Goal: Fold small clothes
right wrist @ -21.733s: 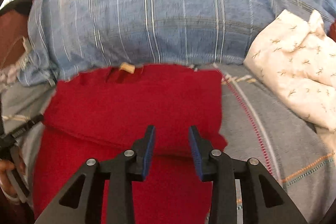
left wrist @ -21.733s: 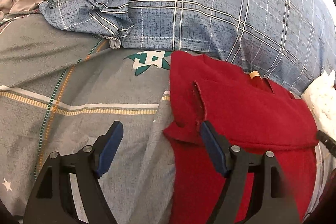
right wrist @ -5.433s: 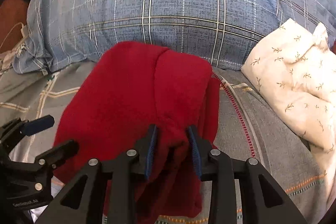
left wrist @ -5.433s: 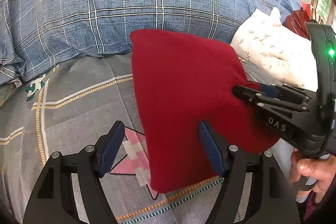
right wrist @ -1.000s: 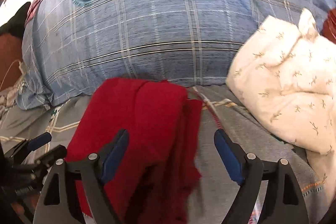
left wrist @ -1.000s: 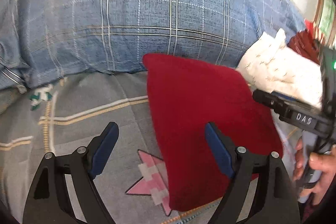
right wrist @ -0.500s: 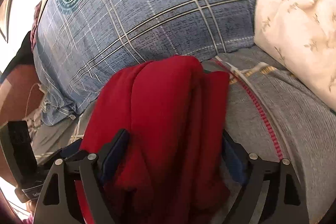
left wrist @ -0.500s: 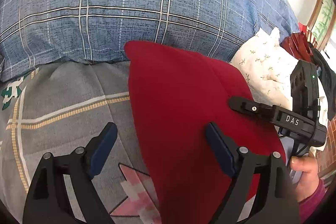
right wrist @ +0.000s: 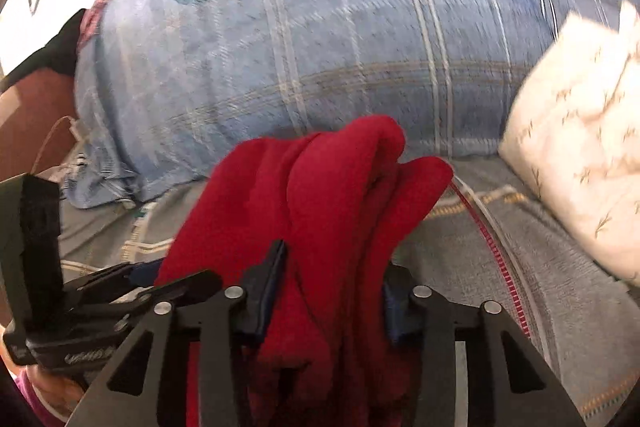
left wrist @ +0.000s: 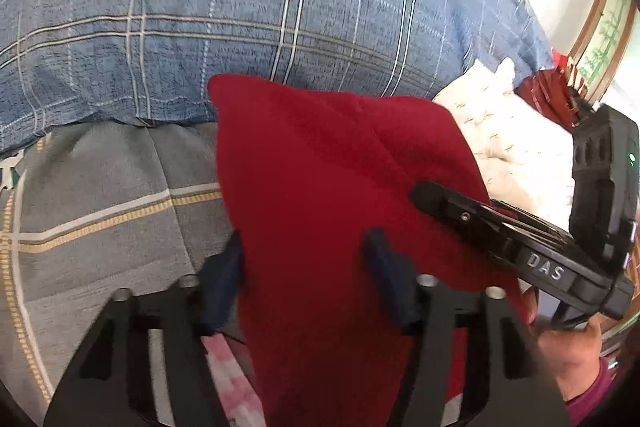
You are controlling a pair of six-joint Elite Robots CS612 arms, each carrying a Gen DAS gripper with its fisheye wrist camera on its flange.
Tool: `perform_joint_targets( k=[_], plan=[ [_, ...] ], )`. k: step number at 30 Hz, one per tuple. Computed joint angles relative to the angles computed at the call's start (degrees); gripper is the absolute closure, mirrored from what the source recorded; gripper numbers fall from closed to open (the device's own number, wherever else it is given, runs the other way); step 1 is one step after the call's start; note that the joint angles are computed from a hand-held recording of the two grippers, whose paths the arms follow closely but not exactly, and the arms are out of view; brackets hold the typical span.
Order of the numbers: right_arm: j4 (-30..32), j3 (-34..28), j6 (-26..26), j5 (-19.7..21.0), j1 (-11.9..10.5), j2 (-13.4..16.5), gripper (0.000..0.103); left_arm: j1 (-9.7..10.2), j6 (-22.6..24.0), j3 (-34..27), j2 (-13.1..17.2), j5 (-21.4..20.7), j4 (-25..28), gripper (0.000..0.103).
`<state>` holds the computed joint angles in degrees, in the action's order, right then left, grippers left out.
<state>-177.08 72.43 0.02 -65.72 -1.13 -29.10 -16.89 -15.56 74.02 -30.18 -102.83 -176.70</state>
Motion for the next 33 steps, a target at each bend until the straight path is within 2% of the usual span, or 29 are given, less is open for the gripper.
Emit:
perform_joint_targets(
  k=[2, 5, 7, 10, 13, 14, 15, 16, 20, 22, 23, 24, 26, 29, 31, 33],
  plan=[
    [-0.9, 1.6, 0.2, 1.4, 0.2, -1.4, 0.062, 0.46, -0.3, 1.7, -1.5, -0.6, 0.1, 0.053],
    [-2.2, 4.2, -1.0, 2.6, 1.0, -3.4, 0.062, 0.83, 0.3, 6.4, -4.6, 0.6, -1.8, 0.053],
    [-1.5, 5.4, -1.3, 3.5, 1.7, -4.3, 0.062, 1.11, 1.1, 10.3, -7.0, 2.3, -2.8, 0.053],
    [1.3, 6.4, -2.4, 4.5, 2.9, -4.8, 0.062, 1.53, -0.2, 14.1, -8.8, 4.7, -3.1, 0.053],
    [3.2, 6.7, -3.0, 3.5, 4.1, -4.2, 0.061, 1.49, -1.0, 16.3, -9.1, 8.1, -3.2, 0.053],
    [4.9, 6.3, -3.1, 1.8, 4.6, -3.8, 0.055, 1.49, -1.8, 16.5, -8.8, 9.0, -2.4, 0.053],
    [5.4, 6.0, -3.5, -2.0, 5.3, -3.3, 0.049, 1.58, -2.3, 16.7, -8.4, 9.1, -2.8, 0.052],
    [4.8, 6.3, -3.7, -3.4, 5.5, -3.2, 0.048, 1.67, -2.6, 16.9, -8.0, 8.8, -4.5, 0.051],
    [4.5, 7.9, -2.2, -0.8, 4.2, -4.3, 0.046, 1.09, -2.3, 17.5, -8.2, 11.0, -6.9, 0.047],
    [1.6, 9.7, -2.6, -2.2, 4.1, -5.6, 0.045, 0.59, -1.4, 17.9, -8.6, 13.3, -8.5, 0.040],
    [-0.2, 10.7, -3.2, -2.7, 4.0, -6.3, 0.046, 0.35, -1.2, 18.3, -8.7, 14.1, -9.7, 0.032],
    [-1.7, 11.8, -4.1, -2.1, 3.9, -7.0, 0.048, 0.32, -1.1, 18.7, -8.8, 14.7, -10.6, 0.025],
    [-2.5, 13.2, -6.7, 0.1, 3.9, -8.2, 0.052, -0.01, -1.5, 19.3, -9.0, 16.8, -12.6, 0.023],
    [-2.2, 14.5, -11.2, 0.9, 4.7, -8.9, 0.061, -0.64, -1.1, 20.2, -9.4, 20.8, -13.3, 0.023],
    [-2.0, 15.0, -13.9, -1.1, 5.4, -8.8, 0.062, -0.82, -1.0, 20.7, -9.6, 23.1, -13.7, 0.023],
    [-3.2, 14.9, -16.9, -9.1, 6.8, -7.9, 0.064, -0.88, -1.4, 21.2, -9.8, 25.1, -14.4, 0.023]
  ],
)
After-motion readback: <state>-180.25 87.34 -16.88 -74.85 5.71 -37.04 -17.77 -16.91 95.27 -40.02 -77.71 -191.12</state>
